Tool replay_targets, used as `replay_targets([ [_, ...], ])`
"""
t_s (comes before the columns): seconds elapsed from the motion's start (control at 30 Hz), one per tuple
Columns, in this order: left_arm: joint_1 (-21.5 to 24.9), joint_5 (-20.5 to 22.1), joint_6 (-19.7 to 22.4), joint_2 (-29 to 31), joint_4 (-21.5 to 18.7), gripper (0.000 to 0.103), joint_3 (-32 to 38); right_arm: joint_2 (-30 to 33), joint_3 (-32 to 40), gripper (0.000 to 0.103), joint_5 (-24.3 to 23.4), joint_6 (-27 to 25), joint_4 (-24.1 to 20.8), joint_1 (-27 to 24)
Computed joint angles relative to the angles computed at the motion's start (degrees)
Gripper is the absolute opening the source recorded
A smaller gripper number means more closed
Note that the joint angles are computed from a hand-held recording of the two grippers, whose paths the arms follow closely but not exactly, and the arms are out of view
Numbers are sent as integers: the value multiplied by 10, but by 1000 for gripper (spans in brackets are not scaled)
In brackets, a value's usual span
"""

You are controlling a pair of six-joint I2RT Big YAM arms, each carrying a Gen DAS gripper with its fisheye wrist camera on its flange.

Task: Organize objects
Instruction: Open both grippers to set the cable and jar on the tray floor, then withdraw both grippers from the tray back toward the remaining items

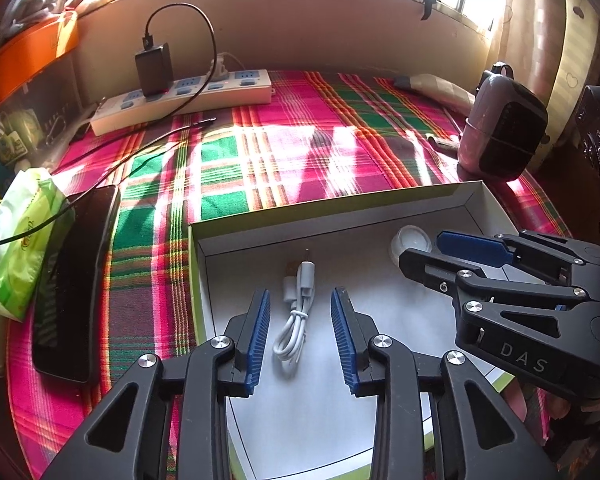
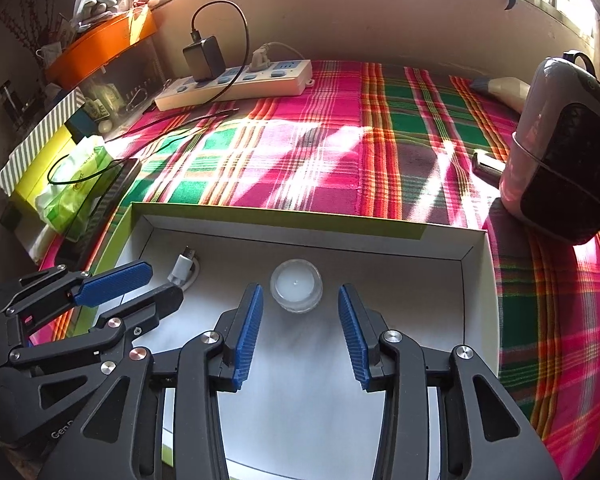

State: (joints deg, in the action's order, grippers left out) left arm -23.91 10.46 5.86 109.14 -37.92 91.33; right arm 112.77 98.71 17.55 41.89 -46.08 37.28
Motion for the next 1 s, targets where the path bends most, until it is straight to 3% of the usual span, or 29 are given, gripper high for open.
replay_targets([
  [0.53, 8, 8, -2, -75, 47, 31, -87, -64, -78, 41, 30, 30, 40, 29],
  [1.0, 28, 32, -18, -159, 113, 31, -189, -132, -161, 41, 114, 76, 59, 75],
])
